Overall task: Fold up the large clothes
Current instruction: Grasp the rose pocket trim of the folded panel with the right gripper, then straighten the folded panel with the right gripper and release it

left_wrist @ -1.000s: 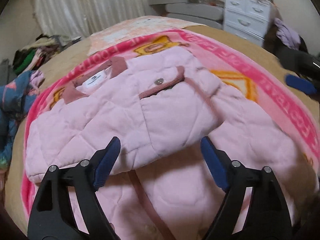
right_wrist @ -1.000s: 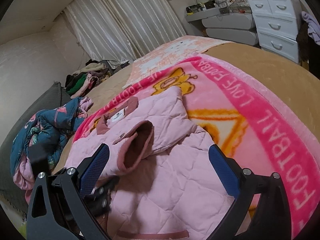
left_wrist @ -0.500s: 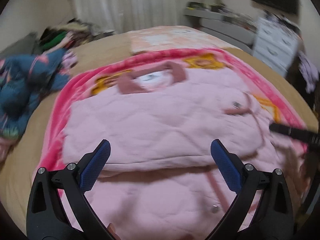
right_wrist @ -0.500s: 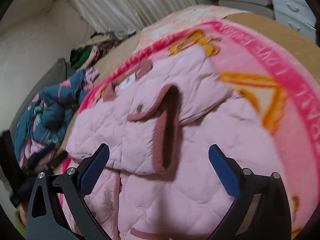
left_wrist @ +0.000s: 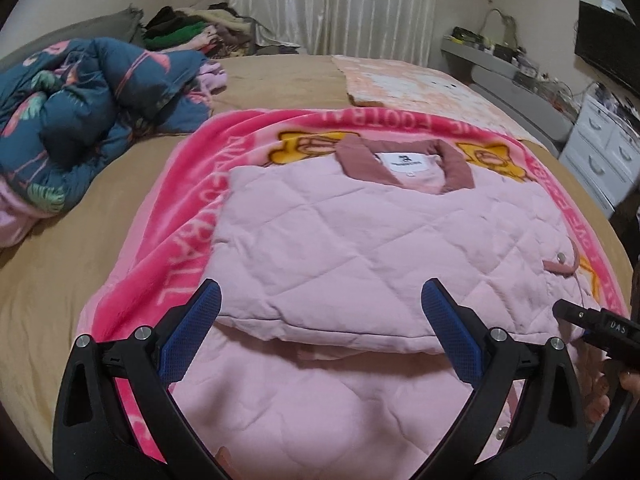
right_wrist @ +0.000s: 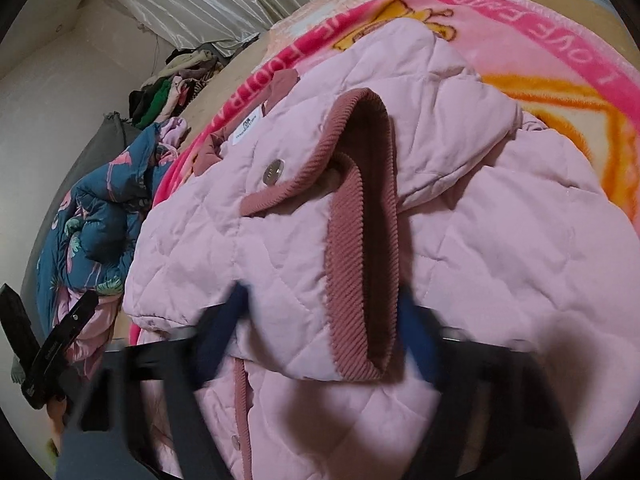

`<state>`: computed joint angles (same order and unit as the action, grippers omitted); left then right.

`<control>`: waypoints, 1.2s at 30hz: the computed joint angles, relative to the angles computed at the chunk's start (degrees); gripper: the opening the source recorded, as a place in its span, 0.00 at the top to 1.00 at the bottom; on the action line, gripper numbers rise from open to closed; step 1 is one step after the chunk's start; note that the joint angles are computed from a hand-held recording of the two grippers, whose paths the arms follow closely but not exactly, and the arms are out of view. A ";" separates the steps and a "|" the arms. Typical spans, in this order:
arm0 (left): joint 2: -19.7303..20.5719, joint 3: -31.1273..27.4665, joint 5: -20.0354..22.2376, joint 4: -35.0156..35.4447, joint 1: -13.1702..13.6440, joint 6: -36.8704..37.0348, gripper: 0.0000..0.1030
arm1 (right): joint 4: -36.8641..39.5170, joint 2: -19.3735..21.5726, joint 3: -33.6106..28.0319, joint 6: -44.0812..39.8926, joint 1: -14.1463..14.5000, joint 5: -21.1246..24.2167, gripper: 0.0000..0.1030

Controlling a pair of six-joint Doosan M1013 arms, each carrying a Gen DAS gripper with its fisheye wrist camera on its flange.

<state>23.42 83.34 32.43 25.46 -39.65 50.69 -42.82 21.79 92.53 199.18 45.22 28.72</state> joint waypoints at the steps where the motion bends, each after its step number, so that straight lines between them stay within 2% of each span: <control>1: -0.08 0.20 -0.11 0.12 0.04 -0.23 0.09 | -2.35 -0.21 0.30 1.10 0.09 -0.58 0.71; 2: -0.11 0.34 -0.37 0.19 0.16 -0.37 0.09 | -4.85 -0.51 0.29 1.63 0.28 -0.64 0.76; 5: -0.02 0.35 -0.68 -0.70 0.50 0.18 0.09 | -8.87 -0.77 -1.49 -0.88 0.69 2.01 0.81; 11: 0.53 -0.42 -0.87 -0.78 0.86 0.65 0.09 | -14.04 -1.34 -6.59 -12.09 0.01 6.48 0.83; 15: 1.34 -1.65 -0.71 -1.08 1.03 1.19 0.09 | -18.56 0.50 -10.50 -21.10 0.00 12.57 0.84; 18: 1.95 -2.52 -0.48 -1.85 1.14 2.17 0.09 | -16.45 1.42 -11.33 -24.47 -0.71 13.98 0.84; 28: 3.57 -4.65 0.29 -3.61 1.00 4.43 0.09 | -11.55 2.72 -9.21 -23.55 -1.65 15.67 0.83; 30: 4.00 -5.21 0.54 -4.45 0.94 5.42 0.09 | -9.95 2.99 -9.25 -24.20 -1.77 16.03 0.83; 33: 4.81 -6.28 1.22 -5.74 0.63 7.25 0.09 | -8.08 3.30 -9.62 -24.85 -1.76 17.44 0.76; 36: 5.67 -7.48 1.57 -7.92 0.38 9.73 0.09 | -8.36 3.27 -9.83 -23.37 -1.42 19.65 0.59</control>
<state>29.09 75.86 34.01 17.54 -39.27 60.42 -51.18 25.06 82.70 175.81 43.81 48.37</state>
